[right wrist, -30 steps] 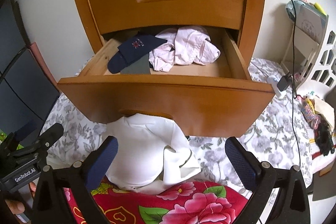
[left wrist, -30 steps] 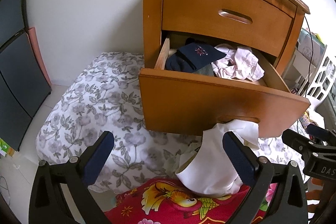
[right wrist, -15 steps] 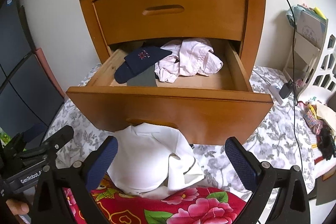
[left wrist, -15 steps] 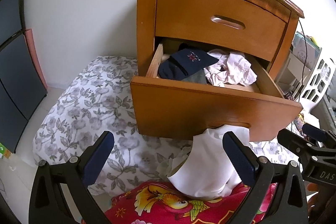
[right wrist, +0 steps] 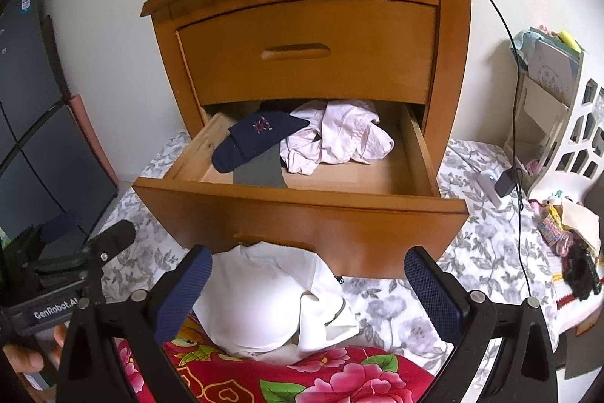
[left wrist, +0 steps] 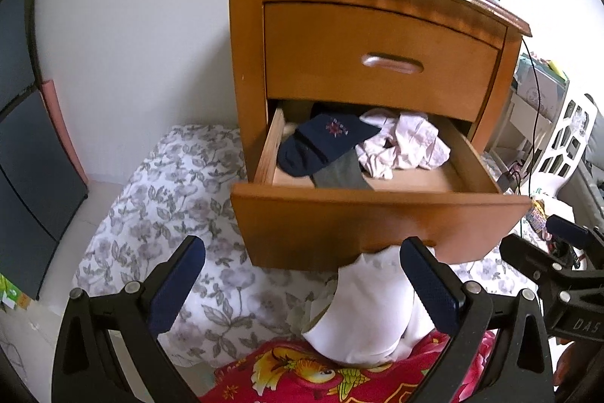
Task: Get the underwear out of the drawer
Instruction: 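Withdraw the right tool from the white shirt and back away, then reach the left tool into the open drawer toward the navy sock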
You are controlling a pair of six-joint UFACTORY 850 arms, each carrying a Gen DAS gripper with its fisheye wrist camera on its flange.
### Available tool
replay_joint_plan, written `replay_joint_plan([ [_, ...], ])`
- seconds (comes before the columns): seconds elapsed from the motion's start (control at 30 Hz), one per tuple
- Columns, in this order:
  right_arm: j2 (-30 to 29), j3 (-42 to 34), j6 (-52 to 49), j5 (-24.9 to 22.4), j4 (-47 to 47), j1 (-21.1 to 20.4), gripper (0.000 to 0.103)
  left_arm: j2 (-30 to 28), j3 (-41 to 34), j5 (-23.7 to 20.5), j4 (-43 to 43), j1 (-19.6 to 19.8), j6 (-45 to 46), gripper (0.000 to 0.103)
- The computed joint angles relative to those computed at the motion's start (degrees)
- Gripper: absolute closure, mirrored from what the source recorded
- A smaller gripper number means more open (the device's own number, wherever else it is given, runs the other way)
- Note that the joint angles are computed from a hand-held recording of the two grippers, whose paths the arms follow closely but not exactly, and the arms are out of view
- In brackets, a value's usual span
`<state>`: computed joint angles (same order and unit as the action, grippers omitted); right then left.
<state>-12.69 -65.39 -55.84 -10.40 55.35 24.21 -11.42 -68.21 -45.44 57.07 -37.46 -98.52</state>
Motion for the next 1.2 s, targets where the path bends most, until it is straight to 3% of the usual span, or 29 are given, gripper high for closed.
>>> replay_joint_plan([
  [0.3, -0.2, -2.1, -3.8, -0.2, 3.8, -0.6, 0.0, 0.0, -3.6, 0.0, 2.5, 2.0, 4.1, 0.0],
  [0.53, -1.9, -4.9, -0.3, 0.3, 0.6, -1.1, 0.0, -1.4, -7.9, 4.8, -0.9, 5.9, 11.7, 0.0],
  [0.73, -3.9, -6.2, 0.2, -0.7, 1.3, -1.8, 0.0, -5.9, -14.3, 7.7, -13.0, 10.7, 23.2, 0.0],
  [1.0, -6.2, -7.1, 0.4, -1.9, 1.2, -2.5, 0.0, -15.5, -24.1, 5.3, -29.5, 15.1, 38.5, 0.0],
  [1.2, -8.0, -8.0, 2.8, -2.5, -0.7, -3.0, 0.0, -22.4, -30.6, 1.4, -37.6, 17.2, 44.3, 0.001],
])
